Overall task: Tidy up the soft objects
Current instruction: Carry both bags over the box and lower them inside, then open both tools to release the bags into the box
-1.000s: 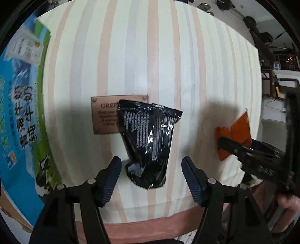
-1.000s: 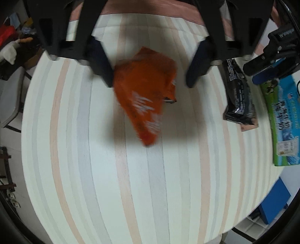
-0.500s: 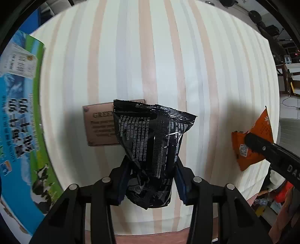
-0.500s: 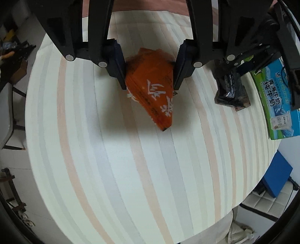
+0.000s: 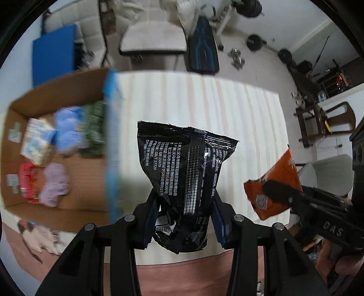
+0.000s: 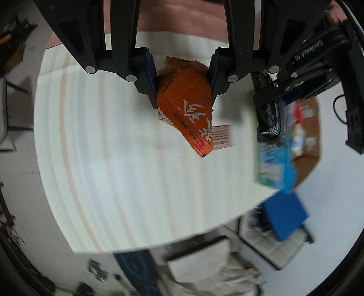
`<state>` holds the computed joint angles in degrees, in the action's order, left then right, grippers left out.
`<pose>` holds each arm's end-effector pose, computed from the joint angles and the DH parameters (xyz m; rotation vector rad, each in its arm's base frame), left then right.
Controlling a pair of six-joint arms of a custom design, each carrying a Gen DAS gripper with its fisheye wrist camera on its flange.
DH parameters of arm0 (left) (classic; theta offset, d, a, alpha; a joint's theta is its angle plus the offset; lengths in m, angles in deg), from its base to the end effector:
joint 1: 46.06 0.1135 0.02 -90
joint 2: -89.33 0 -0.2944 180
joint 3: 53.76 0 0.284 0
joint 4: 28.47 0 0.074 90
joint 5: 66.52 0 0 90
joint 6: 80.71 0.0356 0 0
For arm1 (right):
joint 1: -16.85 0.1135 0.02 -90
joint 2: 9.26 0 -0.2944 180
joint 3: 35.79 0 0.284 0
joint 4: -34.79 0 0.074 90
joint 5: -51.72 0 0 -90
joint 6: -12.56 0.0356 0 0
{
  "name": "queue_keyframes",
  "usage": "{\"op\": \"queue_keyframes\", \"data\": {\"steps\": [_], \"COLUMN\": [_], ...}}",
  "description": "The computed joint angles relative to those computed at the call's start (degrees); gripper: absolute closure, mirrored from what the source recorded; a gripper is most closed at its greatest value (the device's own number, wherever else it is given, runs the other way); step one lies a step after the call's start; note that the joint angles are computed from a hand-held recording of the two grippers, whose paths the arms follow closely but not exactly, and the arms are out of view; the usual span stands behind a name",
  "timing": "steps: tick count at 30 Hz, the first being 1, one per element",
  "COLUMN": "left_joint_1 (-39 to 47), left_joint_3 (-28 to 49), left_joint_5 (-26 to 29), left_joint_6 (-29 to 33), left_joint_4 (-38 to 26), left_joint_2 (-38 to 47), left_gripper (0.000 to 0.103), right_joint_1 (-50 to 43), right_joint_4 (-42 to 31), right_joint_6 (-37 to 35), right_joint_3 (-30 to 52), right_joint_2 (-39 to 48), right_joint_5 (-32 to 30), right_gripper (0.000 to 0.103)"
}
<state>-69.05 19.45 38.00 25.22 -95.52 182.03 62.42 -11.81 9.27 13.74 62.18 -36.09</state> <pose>0.2802 -0.1286 0.2046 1.0345 2.8925 -0.3963 0.1619 0.1632 0.1847 1.0346 2.7267 0.4836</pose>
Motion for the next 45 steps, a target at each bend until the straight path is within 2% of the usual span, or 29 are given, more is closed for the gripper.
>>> {"op": "queue_keyframes", "data": {"steps": [4, 6, 11, 14, 19, 22, 27, 28, 29, 30, 31, 33, 34, 35, 38, 43, 45], "left_joint_1": [9.55, 12.07, 18.46, 19.05, 18.3, 17.22, 15.47, 15.25, 15.01, 14.76, 14.69, 14.68, 14.76, 14.89, 15.56, 17.2, 18.43], "left_joint_3": [6.87, 13.53, 29.44, 36.62, 46.96, 49.39, 53.68, 53.75, 53.59, 53.28, 53.23, 53.44, 53.56, 53.7, 53.84, 50.44, 48.82], "left_joint_5": [1.06, 1.11, 0.33, -1.54, -3.7, -5.05, -7.43, -7.73, -8.18, -8.77, -8.88, -8.83, -8.86, -8.98, -9.0, -9.33, -9.23], "left_joint_6": [6.45, 6.3, 8.74, 9.08, 9.77, 10.67, 12.93, 13.31, 13.8, 14.34, 14.74, 14.91, 15.03, 15.25, 16.11, 16.97, 17.55], "left_joint_4": [-4.86, -6.38, -15.22, -18.36, -22.79, -23.15, -27.29, -27.28, -26.93, -26.32, -25.95, -25.59, -25.39, -25.2, -24.89, -21.94, -20.45], "left_joint_2": [3.51, 9.59, 24.91, 31.19, 40.21, 42.71, 47.29, 47.47, 47.35, 47.05, 46.85, 46.58, 46.29, 46.18, 45.37, 42.1, 40.54], "left_gripper": [0.063, 0.063, 0.063, 0.063, 0.063, 0.063, 0.059, 0.059, 0.057, 0.048, 0.043, 0.033, 0.032, 0.031, 0.015, 0.015, 0.005], "right_joint_1": [4.22, 4.65, 5.18, 4.96, 3.81, 2.92, 2.07, 1.89, 1.72, 1.74, 1.74, 1.87, 1.98, 2.12, 2.49, 2.66, 2.75], "right_joint_4": [-2.0, -3.44, -5.09, -6.6, -7.51, -7.24, -6.73, -6.89, -7.99, -8.37, -6.94, -9.46, -10.78, -13.21, -17.86, -22.21, -23.25], "right_joint_6": [-1.1, -3.48, -6.66, -6.39, -4.1, -2.96, -2.24, -2.38, -2.62, -2.62, -2.37, -2.65, -2.94, -3.34, -4.05, -4.0, -3.97], "right_joint_3": [14.79, 21.99, 41.74, 49.04, 55.38, 57.26, 58.2, 58.6, 59.7, 60.0, 59.22, 61.23, 62.42, 64.37, 67.76, 70.08, 70.44], "right_joint_2": [9.83, 14.79, 33.47, 40.85, 49.19, 52.7, 55.66, 56.17, 57.1, 57.31, 56.84, 57.45, 57.93, 58.78, 59.84, 59.68, 59.47], "right_joint_5": [2.59, 2.51, 0.52, -0.15, -0.97, -1.94, -3.96, -4.68, -4.9, -4.85, -5.0, -4.75, -4.43, -3.76, -2.24, -1.04, -0.74], "right_gripper": [0.063, 0.063, 0.063, 0.063, 0.063, 0.063, 0.061, 0.059, 0.047, 0.039, 0.033, 0.031, 0.025, 0.014, 0.012, 0.012, 0.005]}}
